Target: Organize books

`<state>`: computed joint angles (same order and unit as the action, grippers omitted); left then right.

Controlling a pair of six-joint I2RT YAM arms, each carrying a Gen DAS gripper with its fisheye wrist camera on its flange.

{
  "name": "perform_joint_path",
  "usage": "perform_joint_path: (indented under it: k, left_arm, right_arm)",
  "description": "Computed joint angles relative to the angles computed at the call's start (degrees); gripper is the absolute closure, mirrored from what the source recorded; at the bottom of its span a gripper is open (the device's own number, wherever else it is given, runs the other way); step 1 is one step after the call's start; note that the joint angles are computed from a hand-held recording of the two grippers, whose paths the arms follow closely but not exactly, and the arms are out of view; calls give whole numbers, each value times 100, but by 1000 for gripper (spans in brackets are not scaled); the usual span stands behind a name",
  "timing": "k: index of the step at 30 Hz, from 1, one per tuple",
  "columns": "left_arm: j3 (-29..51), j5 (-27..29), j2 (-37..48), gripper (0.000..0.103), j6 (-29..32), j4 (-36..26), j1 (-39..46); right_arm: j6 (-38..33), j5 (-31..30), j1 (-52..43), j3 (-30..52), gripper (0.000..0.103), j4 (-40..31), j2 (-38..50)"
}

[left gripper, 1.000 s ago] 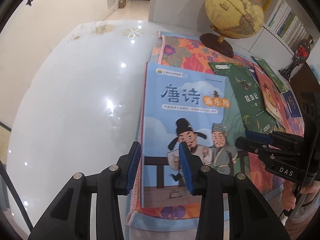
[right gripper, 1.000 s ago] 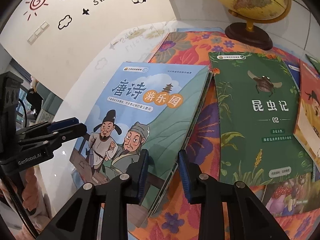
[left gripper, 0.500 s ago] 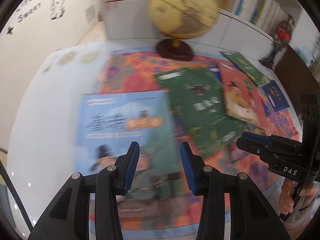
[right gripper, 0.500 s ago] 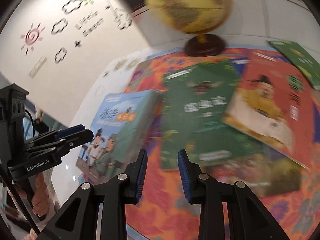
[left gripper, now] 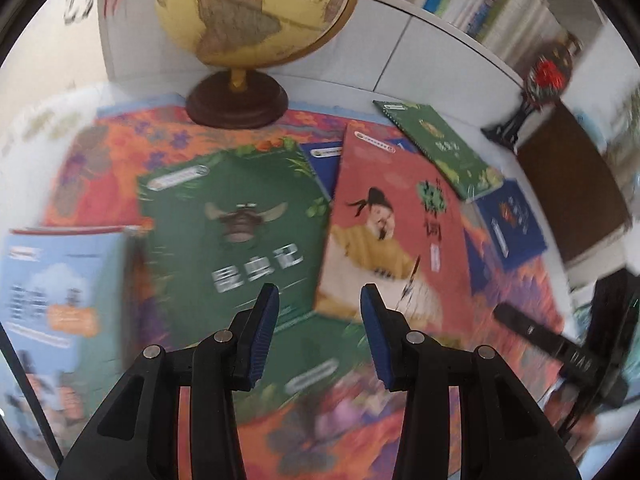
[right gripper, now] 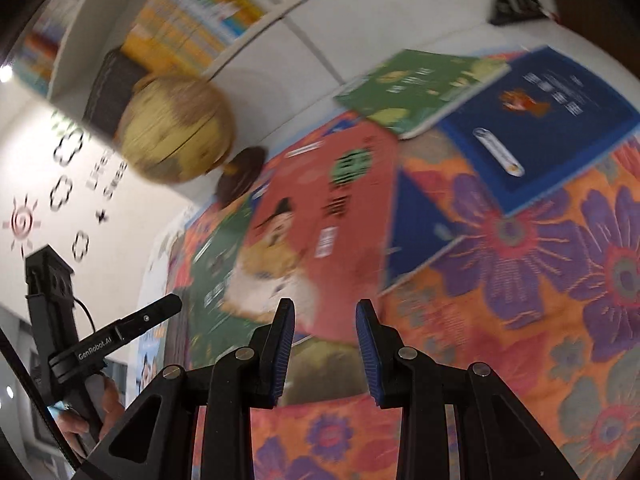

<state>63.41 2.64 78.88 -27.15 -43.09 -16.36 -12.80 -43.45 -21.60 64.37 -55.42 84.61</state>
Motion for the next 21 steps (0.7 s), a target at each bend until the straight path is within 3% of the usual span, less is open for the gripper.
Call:
perform_joint_path:
  k: [5, 11, 17, 21]
  left_arm:
    - [-211, -302, 374, 63, -225, 837, -178]
    - [-357, -141, 594, 63, 64, 1210, -122]
    - [-428, 130, 695, 63, 194, 1400, -177]
    - [-388, -304, 602, 63, 303, 1287, -500]
  right_arm:
    - [234, -211, -27, -151, 73, 627, 215]
    - [521, -234, 75, -495, 72, 1271, 153]
    - [647, 377, 456, -1064, 72, 2140, -279]
    - [509, 640, 558, -1190, 71, 2172, -489]
